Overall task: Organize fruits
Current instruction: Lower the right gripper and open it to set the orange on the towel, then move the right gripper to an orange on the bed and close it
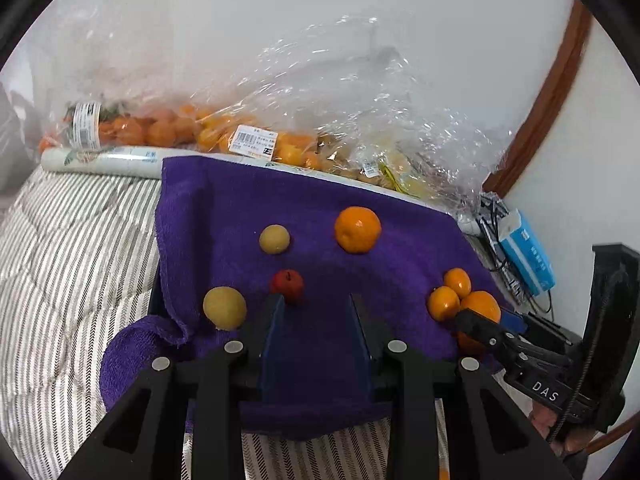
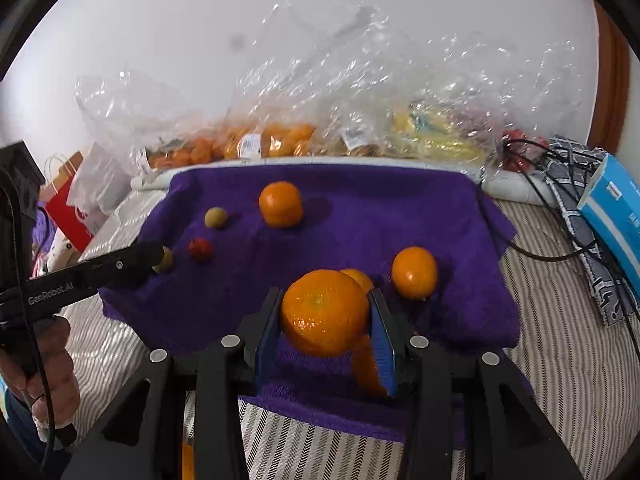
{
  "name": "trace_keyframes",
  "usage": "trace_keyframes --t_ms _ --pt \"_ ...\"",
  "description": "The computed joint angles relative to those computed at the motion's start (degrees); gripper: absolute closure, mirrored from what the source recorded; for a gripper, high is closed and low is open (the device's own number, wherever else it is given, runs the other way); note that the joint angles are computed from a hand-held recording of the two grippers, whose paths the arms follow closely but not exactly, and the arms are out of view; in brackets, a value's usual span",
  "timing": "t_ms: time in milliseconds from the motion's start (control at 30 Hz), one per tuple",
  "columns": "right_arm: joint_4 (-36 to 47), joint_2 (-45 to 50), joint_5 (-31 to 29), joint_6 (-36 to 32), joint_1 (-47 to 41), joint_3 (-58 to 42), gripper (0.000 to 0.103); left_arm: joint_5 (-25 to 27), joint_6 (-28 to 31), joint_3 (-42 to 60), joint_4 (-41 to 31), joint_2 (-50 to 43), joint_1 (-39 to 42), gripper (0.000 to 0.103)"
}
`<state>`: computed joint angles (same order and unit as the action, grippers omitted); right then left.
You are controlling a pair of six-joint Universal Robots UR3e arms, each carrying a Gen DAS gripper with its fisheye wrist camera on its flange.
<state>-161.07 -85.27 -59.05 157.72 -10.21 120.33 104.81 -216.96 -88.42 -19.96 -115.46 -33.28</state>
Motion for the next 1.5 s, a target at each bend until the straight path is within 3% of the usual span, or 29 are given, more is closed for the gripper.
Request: trace_keyframes --t_ms 567,767,933,1233,1500 --pt "-3.56 1.25 -3.32 -1.69 2.45 1.48 0.061 3.56 0.79 2.67 -2.87 -1.21 -1.29 0.072" --pt "-2.08 -1.32 0.24 -2.49 0.56 2.94 0.052 4.03 0.64 2.89 -3.58 -0.78 -1.59 0.071" --pt "1.93 -8.15 2.21 -0.32 -2.32 5.78 0.051 4.77 0.4 1.57 -2.64 0.92 -1.91 0.067" --pt "15.64 -27.94 3.11 -6.72 -3.67 16.61 0.052 8.81 -1.21 -2.07 -4.68 6.02 -3.61 0.062" --pt "16.5 -30.86 1.95 -9.59 1.04 22.62 0.066 11.72 -5.41 -17.64 -3.14 15.78 -6.94 0.062"
